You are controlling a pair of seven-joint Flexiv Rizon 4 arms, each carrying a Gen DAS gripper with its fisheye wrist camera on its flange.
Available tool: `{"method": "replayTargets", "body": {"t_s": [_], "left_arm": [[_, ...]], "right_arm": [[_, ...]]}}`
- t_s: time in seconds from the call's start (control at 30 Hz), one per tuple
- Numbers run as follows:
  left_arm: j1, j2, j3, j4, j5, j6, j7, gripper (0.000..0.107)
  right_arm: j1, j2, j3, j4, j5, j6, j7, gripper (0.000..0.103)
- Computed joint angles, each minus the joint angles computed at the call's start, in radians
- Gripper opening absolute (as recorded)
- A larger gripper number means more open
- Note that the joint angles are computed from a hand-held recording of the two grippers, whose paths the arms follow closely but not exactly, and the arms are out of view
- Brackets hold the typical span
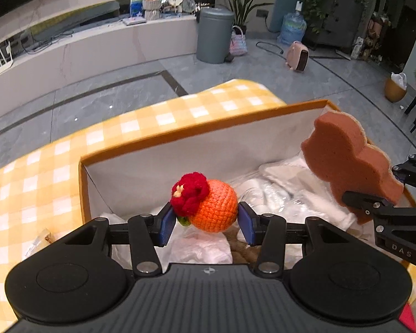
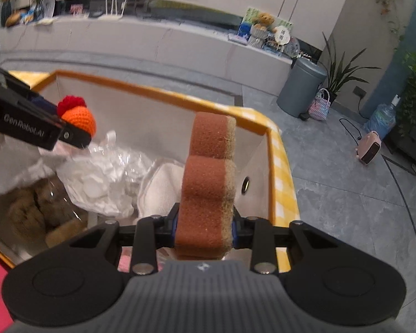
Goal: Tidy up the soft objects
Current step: 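Carry the ball and sponge over the orange box and open both tools, then move both tools back to the table toward the snack bag and yellow cloth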
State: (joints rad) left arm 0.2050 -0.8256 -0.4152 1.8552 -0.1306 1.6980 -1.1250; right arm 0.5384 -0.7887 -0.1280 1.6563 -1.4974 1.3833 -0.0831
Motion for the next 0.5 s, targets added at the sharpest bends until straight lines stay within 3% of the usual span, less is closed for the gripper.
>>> {"method": "replayTargets", "body": {"t_s": [0.13,0.27,0.5], "left_arm": [[0.038,-0.005,-0.034,0.014,0.005,-0.014,0.016,0.057],[0.073,0.002,-0.072,0.033,0.005,-0.019,0.021,0.065],[0.142,0.026,-0.149,0.093,0.029,0.033,0.005,0.076]], "right_arm": [[0.012,-0.008,0.004,0.005,0.069,-0.025,-0.067,0.034],[0.027,0.008,-0.015,0.022,0.054,-0.029,-0.035,0.048],[0.034,0.057,-0.001,0.059,0.003,-0.077,0.011,0.061]]}}
